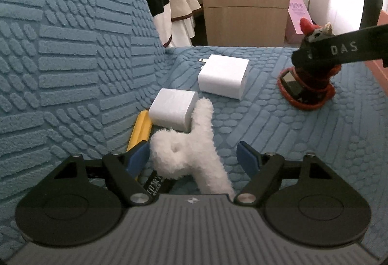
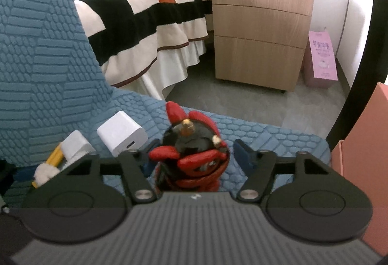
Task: Organize rigid objects
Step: 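Grasp the white plush toy with the left tool while the right tool grasps the red figurine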
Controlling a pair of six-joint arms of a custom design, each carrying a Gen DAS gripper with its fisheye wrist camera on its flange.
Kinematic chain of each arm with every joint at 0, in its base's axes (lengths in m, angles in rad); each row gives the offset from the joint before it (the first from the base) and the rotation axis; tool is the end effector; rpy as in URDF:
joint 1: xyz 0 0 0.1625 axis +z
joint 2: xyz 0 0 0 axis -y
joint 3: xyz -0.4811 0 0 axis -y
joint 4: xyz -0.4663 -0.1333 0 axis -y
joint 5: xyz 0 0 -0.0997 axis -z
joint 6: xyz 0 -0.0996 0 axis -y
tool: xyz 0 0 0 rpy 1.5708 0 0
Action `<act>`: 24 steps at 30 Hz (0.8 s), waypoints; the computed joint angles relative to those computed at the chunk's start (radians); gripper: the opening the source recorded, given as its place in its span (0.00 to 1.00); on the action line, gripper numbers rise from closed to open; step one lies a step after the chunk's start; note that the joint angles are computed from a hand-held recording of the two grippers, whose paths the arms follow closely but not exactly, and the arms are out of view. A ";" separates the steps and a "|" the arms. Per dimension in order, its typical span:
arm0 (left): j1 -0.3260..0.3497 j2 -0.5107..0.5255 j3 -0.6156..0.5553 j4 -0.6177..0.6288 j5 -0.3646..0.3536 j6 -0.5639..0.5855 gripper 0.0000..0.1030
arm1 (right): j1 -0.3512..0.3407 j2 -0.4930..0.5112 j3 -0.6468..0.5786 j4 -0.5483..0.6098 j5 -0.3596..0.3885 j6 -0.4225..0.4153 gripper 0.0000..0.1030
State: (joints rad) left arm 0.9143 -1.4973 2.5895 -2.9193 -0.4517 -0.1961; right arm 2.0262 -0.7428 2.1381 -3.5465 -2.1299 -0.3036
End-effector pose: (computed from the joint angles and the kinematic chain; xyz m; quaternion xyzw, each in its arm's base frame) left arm -0.0416 -0.4193 0.2116 0.1257 0.8339 -0.3163 0.4345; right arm 0.3210 -0.4724 0.0128 0.2679 -0.8847 0.2943 0.2428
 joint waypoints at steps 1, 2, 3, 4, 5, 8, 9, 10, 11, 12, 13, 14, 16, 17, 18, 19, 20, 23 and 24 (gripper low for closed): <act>0.002 0.003 -0.001 0.000 0.006 -0.002 0.80 | 0.004 -0.003 -0.003 0.014 -0.013 0.011 0.61; 0.003 0.005 -0.001 0.000 0.010 -0.006 0.80 | 0.009 -0.004 -0.007 0.028 -0.029 0.021 0.61; 0.005 0.006 -0.001 -0.011 0.009 -0.002 0.80 | 0.014 -0.006 -0.010 0.043 -0.045 0.031 0.61; 0.006 0.007 -0.001 -0.023 0.006 0.003 0.80 | 0.017 -0.008 -0.011 0.052 -0.053 0.036 0.61; 0.007 0.010 -0.002 -0.031 0.006 0.010 0.80 | 0.020 -0.011 -0.010 0.058 -0.058 0.039 0.61; 0.008 0.024 -0.005 -0.056 0.005 0.041 0.80 | 0.033 -0.016 -0.008 0.073 -0.094 0.030 0.61; 0.008 0.026 -0.007 -0.051 0.007 0.037 0.80 | 0.038 -0.018 -0.006 0.080 -0.109 0.030 0.61; 0.007 0.030 -0.009 -0.055 0.009 0.035 0.80 | 0.042 -0.022 -0.004 0.095 -0.125 0.034 0.61; 0.004 0.032 -0.009 -0.058 0.015 0.030 0.80 | 0.046 -0.028 0.001 0.112 -0.140 0.041 0.61; 0.000 0.029 -0.008 -0.061 0.016 0.030 0.80 | 0.048 -0.035 0.006 0.122 -0.147 0.048 0.61; -0.003 0.029 -0.005 -0.079 0.013 0.041 0.80 | 0.050 -0.042 0.014 0.127 -0.152 0.057 0.61; -0.005 0.031 -0.003 -0.096 0.013 0.052 0.80 | 0.053 -0.052 0.022 0.142 -0.156 0.073 0.61; -0.009 0.033 0.003 -0.112 0.015 0.063 0.71 | 0.058 -0.068 0.038 0.160 -0.157 0.105 0.61; -0.011 0.031 0.005 -0.110 0.017 0.060 0.68 | 0.063 -0.074 0.046 0.165 -0.160 0.116 0.61; -0.013 0.027 0.007 -0.106 0.017 0.057 0.65 | 0.068 -0.079 0.052 0.171 -0.165 0.126 0.61; -0.016 0.024 0.010 -0.109 0.018 0.058 0.62 | 0.073 -0.082 0.058 0.173 -0.168 0.132 0.61; -0.018 0.023 0.012 -0.117 0.019 0.063 0.59 | 0.079 -0.086 0.066 0.174 -0.169 0.137 0.61; -0.037 -0.009 0.023 -0.095 0.020 0.037 0.50 | 0.096 -0.098 0.085 0.187 -0.178 0.163 0.61; -0.040 -0.028 0.025 -0.072 0.005 0.022 0.49 | 0.101 -0.102 0.092 0.191 -0.181 0.175 0.61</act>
State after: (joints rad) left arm 0.8744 -1.5257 2.6144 -2.9909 -0.4471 -0.1744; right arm 2.1276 -0.8449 2.2298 -3.3560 -2.3114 -0.1288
